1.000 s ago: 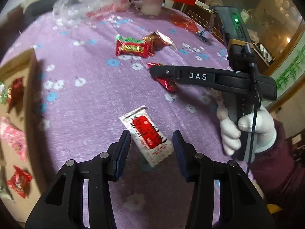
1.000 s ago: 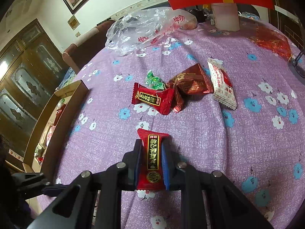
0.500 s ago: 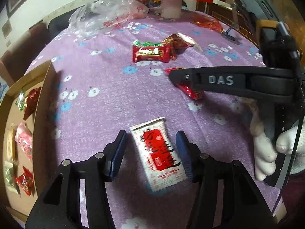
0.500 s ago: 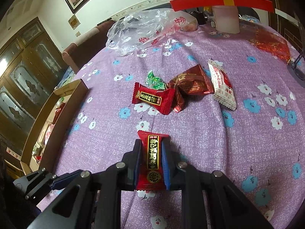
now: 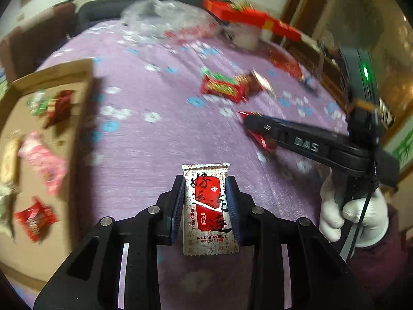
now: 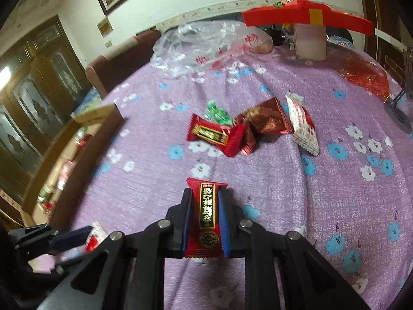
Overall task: Organize snacks
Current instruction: 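Carry both snacks over the box and open both tools to release them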
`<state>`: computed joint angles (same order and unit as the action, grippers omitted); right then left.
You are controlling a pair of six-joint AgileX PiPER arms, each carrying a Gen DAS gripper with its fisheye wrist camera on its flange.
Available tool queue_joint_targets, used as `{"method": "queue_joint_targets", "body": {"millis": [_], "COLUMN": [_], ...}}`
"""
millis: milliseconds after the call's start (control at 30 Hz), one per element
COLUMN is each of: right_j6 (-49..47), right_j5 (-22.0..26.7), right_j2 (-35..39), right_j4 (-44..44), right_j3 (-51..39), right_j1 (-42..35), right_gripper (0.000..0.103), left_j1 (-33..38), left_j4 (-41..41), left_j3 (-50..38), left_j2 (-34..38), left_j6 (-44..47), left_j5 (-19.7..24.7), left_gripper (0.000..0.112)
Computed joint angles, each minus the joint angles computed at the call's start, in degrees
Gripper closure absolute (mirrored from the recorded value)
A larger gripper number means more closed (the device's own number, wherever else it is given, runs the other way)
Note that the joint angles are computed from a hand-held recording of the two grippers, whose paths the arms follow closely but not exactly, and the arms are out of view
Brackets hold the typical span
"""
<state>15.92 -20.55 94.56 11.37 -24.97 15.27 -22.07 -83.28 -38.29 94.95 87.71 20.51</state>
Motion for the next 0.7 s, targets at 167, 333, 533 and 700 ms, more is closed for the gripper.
{"method": "queue_joint_targets", "body": {"millis": [167,333,533,700], "right_j6": [4.38,-8.34,-19.80,-28.07], "right_j5": [0.12,3.67,6.09,8.96], "right_j2": [-5.12,-5.13,-0.85,4.91], "right_j4": [-2.54,11.89,23.78,31.00], "right_j3": [1.28,-3.79,-12.60,-20.90], "right_j1": [2.85,11.71,20.15,24.22], "right_gripper": [0.082,0.082,0.082,0.082], "left_j1": [11.44,24.09,33.92,37.66], "left_j4": [0.92,2.58,2.96,2.45], "left_j3": [2.53,2.90,1.97,1.36], "left_j2": [-5.35,-6.56,-4.06,-1.67], "left_j6": [1.17,1.21,2.49,4.22], "left_j5": [5.86,10.67,12.96,13.38], "left_gripper": [0.081,0.081,0.081,0.081]}}
